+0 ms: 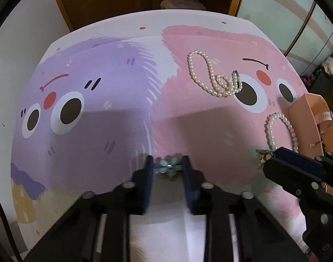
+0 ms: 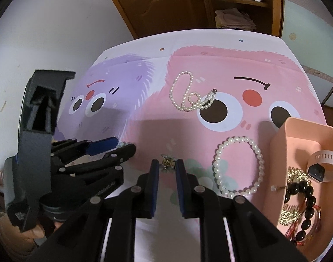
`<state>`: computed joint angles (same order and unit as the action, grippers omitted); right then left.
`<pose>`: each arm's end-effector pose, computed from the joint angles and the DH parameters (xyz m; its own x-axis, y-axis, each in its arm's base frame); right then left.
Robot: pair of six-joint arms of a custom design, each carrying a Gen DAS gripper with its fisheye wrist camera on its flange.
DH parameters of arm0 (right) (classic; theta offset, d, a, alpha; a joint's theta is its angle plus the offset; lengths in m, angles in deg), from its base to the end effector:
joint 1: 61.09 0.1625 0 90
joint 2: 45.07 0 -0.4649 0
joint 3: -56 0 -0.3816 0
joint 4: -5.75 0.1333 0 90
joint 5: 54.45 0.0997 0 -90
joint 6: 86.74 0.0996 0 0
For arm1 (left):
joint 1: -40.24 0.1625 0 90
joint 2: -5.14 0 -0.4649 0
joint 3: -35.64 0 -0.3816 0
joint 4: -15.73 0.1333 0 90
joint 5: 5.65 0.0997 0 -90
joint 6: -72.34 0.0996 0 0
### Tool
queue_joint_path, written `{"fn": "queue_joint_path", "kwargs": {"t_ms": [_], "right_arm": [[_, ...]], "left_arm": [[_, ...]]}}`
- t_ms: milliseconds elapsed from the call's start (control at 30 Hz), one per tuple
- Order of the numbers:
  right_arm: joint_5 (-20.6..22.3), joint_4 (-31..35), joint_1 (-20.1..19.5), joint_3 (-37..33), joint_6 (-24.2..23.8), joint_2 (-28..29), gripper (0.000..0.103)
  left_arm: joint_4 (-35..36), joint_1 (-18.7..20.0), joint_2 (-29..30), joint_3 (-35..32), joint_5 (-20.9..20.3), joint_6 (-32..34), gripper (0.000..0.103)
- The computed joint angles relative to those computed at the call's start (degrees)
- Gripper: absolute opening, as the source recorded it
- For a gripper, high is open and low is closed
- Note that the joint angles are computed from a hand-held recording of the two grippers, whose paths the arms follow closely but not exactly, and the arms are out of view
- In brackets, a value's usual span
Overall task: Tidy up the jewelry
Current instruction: 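Close the left tool on the blue-green flower brooch while the right tool lifts the gold brooch, then carry both brooches over the pink tray and open both tools to drop them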
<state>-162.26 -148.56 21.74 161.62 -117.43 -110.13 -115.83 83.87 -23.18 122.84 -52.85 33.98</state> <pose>0.0252 -0.6234 0.2893 -0.8574 -0.2562 0.4463 -0.3760 0.9040 -0.2034 -0.3535 -0.6146 -0.0431 -0.7110 0.1171 -0.6934 0.3185 0.9327 -0.1691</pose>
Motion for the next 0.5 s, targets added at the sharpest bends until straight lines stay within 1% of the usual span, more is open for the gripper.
{"fn": "queue_joint_path", "kwargs": {"t_ms": [67,200,500], "right_arm": [[0.21,-0.09,-0.09,0.09,-0.04,-0.10,0.015],[0.64,-0.28,-0.13,0.49,-0.24,-0.66,0.015],[2.16,-2.21,-0.11,2.40,-0.68,-4.09,0.015]], "left_arm": [[0.33,-0.08,-0.06,-0.01,-0.25,-0.09,0.018],[0.98,-0.95,-0.16,0.16,0.90,-0.70,0.018],[-2.14,-4.47,-1.33,0.03,1.66,2.15,0.018]]}}
